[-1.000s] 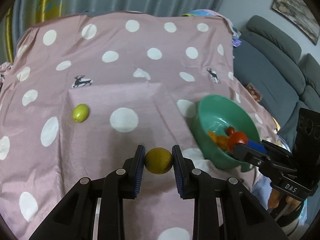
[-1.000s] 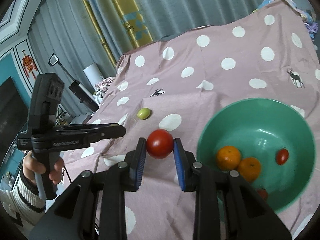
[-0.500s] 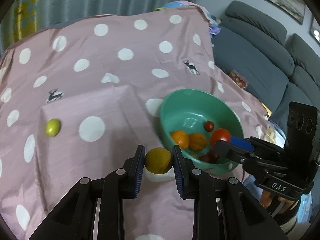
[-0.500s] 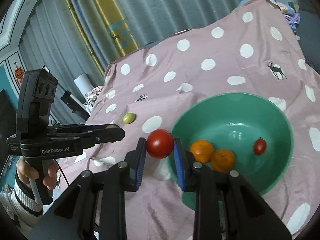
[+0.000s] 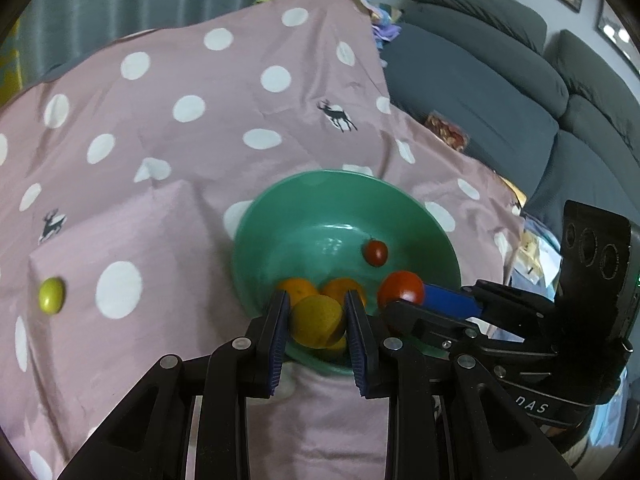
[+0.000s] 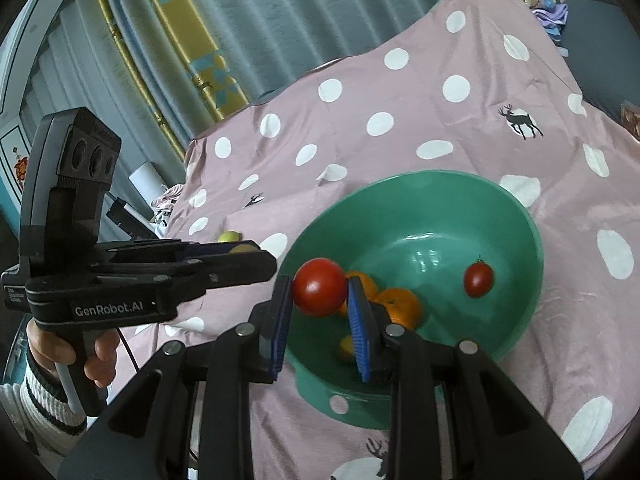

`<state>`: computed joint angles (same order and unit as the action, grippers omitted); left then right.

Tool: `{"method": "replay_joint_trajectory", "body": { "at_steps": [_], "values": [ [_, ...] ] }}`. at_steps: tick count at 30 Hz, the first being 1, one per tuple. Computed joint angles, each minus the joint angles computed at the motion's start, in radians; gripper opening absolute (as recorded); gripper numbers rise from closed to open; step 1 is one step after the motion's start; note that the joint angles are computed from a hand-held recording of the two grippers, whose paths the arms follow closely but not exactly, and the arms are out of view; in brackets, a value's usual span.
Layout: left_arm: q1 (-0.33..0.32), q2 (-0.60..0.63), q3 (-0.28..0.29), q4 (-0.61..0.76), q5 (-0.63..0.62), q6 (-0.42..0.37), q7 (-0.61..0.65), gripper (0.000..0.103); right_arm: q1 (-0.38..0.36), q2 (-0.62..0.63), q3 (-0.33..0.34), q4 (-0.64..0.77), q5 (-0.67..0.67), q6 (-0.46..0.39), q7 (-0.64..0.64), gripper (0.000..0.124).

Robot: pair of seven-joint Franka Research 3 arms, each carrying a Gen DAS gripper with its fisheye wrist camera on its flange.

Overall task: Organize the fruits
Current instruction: 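Carry both fruits over the green bowl and open both tools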

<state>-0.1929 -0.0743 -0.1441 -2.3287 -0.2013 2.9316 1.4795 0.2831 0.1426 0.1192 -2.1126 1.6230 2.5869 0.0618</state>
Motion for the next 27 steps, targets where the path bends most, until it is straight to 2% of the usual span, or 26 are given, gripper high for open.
{"method": "replay_joint_trajectory", "body": {
  "at_steps": [12,27],
  "values": [
    [0.019,0.077,-0.037,0.071,0.003,-0.041,0.027,0.028,-0.011,0.015,-0.002,0.006,-0.009,0.011,0.013,0.029],
    [0.041,0.104,-0.053,0.091,0.025,-0.07,0.009,0.028,-0.01,0.016,0.002,0.005,-0.026,0.054,0.027,0.03]
  ]
}}
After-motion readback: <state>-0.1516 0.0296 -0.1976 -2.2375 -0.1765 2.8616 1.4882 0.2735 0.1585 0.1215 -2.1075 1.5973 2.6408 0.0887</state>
